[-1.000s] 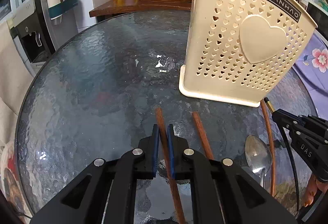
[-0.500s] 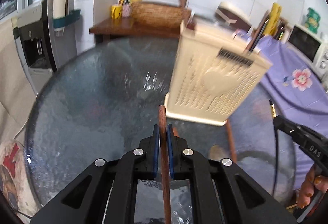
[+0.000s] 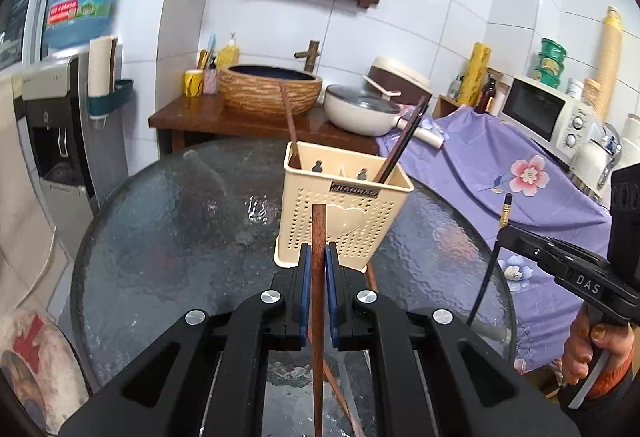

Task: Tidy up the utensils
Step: 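Lift the black chopstick with the right tool while the left lifts the brown one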

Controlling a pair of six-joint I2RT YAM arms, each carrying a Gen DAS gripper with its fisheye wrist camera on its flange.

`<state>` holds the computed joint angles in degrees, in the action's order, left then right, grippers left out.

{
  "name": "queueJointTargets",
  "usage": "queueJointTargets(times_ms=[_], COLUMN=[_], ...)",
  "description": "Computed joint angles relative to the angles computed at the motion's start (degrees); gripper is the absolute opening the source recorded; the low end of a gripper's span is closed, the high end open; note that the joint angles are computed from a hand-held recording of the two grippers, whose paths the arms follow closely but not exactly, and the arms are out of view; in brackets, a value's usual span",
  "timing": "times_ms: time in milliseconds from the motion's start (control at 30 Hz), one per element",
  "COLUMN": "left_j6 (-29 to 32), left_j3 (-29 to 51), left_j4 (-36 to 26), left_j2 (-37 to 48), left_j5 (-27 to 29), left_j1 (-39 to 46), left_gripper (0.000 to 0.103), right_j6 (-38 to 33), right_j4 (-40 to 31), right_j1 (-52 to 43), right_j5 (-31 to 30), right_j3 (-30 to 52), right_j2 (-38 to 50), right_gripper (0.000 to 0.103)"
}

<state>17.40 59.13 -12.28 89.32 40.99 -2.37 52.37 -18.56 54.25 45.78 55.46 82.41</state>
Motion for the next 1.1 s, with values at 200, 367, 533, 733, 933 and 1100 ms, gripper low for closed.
queueJointTargets(times_ms=[200, 367, 533, 733, 933, 1100], left_j6=[1.98, 3.13, 2.93, 2.14, -1.29, -6.01], left_j3=[0.33, 0.56, 2.19, 6.32, 13.62, 24.66], left_j4=[-2.53, -3.95, -5.11, -6.94, -8.53, -11.31], left_j2=[-2.21, -3.37, -4.17, -3.21, -1.58, 0.33], left_j5=[2.98, 3.93, 4.57, 4.07, 3.01, 1.39], left_j1=[2.02, 2.13, 1.81, 0.45, -1.53, -3.83], left_gripper=[0.007, 0.007, 0.007, 0.007, 0.007, 0.007], right_j6=[0.12, -1.04, -2.45, -5.52, -10.34, -16.67], right_j4=[-2.86, -2.98, -4.86, -6.49, -7.07, -9.24], right_j1=[2.03, 1.49, 0.52, -1.34, -4.07, -7.03], right_j5=[0.90, 0.01, -0.59, -1.52, -2.14, -0.71], right_j3=[2.13, 2.97, 5.55, 9.33, 15.21, 25.59], right_j2=[-0.74, -1.36, -0.65, -0.53, -0.45, 1.41], right_gripper=[0.008, 0.008, 0.008, 0.008, 0.008, 0.008])
